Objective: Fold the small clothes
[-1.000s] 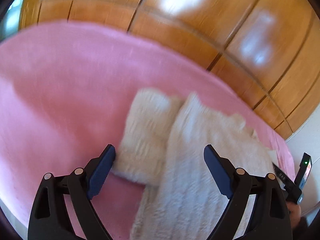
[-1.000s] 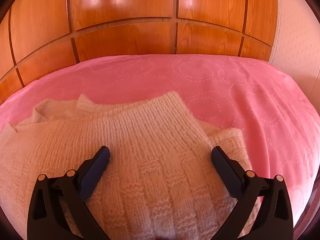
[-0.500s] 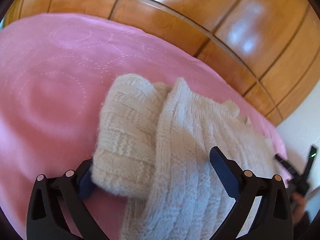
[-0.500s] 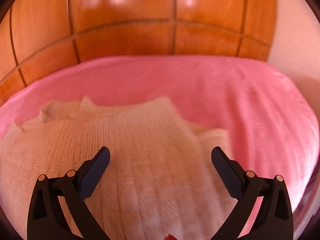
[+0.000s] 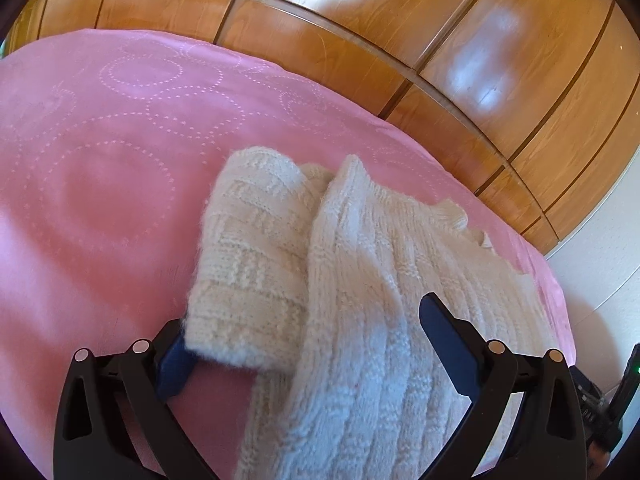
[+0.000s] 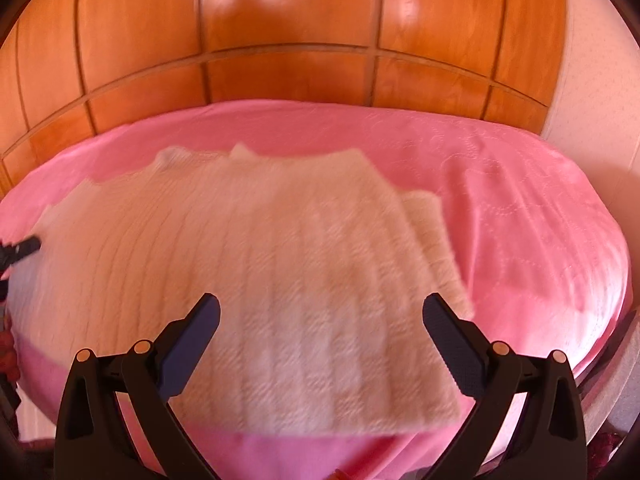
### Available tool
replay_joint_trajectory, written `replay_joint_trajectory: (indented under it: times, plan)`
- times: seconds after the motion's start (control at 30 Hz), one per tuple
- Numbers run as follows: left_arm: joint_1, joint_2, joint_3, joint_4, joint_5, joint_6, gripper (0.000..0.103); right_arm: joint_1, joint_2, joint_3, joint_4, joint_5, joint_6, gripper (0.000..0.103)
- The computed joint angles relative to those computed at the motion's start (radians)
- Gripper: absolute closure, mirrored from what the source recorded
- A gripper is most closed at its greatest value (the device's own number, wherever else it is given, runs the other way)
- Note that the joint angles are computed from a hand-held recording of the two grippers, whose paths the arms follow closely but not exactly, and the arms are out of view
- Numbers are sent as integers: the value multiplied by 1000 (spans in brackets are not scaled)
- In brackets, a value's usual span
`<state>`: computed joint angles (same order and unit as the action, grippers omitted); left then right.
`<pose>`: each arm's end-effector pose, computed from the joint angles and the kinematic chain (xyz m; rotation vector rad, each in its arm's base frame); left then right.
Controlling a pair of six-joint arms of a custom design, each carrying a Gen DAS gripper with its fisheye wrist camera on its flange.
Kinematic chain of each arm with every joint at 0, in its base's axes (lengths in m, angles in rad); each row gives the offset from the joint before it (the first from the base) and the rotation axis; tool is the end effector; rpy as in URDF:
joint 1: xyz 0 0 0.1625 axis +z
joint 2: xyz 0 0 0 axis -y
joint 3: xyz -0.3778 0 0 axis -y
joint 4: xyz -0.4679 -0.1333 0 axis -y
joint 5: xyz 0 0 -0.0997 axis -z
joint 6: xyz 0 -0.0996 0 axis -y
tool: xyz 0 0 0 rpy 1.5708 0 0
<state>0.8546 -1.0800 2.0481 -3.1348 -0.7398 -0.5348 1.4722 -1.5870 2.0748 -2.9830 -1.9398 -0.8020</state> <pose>-0.2139 -0.5609 0.1106 -0.1111 2.5254 -1.2707 0.0436 -0.5484 0.3446 0.5895 -2.2248 0.8418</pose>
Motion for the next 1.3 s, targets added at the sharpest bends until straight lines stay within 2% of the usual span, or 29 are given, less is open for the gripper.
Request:
replay_joint_trajectory:
  times: [0.1, 0.17, 0.2, 0.23, 0.3, 0.37, 0.43, 0.5, 0.57, 0.6, 0.73, 0.83, 0.9, 1.0, 1.17, 1.3]
  plan:
    - [-1, 0, 4, -15, -4, -17, 4, 0, 10, 18, -25, -6, -39, 2]
    - [-5, -6, 11, -23, -17, -34, 5, 4, 59, 5, -20, -80, -59, 2]
    - [-6, -9, 20, -51, -32, -36, 5, -7, 76, 15, -56, -83, -75, 2]
    - [-6, -11, 31, -92, -54, -39, 5, -18, 75, 33, -115, -46, -97, 2]
    - [-4, -10, 43, -149, -83, -42, 5, -24, 79, 59, -199, -26, -145, 2]
    - [-4, -9, 31, -99, -76, -46, 5, -21, 80, 58, -200, -32, -140, 2]
    - [-7, -4, 20, -68, -74, -43, 25, -25, 72, 52, -164, -25, -100, 2]
    - [-3, 0, 13, -48, -83, -65, 37, -24, 72, 52, -167, -20, -100, 2]
    - [3, 11, 9, -71, -86, -71, 44, -24, 72, 57, -184, -17, -106, 2]
    - [9, 14, 9, -85, -86, -85, 53, -25, 72, 57, -184, -15, -102, 2]
    - [35, 1, 3, -79, -153, -136, 68, -28, 65, 63, -185, -5, -97, 2]
    - [34, -3, 3, -88, -164, -166, 71, -27, 64, 64, -185, -7, -96, 2]
    - [22, -2, 3, -101, -145, -173, 73, -27, 63, 64, -182, -8, -95, 2]
    - [-13, 9, -19, -104, -103, -122, 74, -26, 64, 64, -182, -10, -92, 2]
    - [-63, 45, -90, -139, -98, 29, 74, -23, 61, 64, -170, -11, -89, 2]
    - [-88, 84, -163, -148, -125, 137, 75, -16, 28, 35, -44, -9, -69, 2]
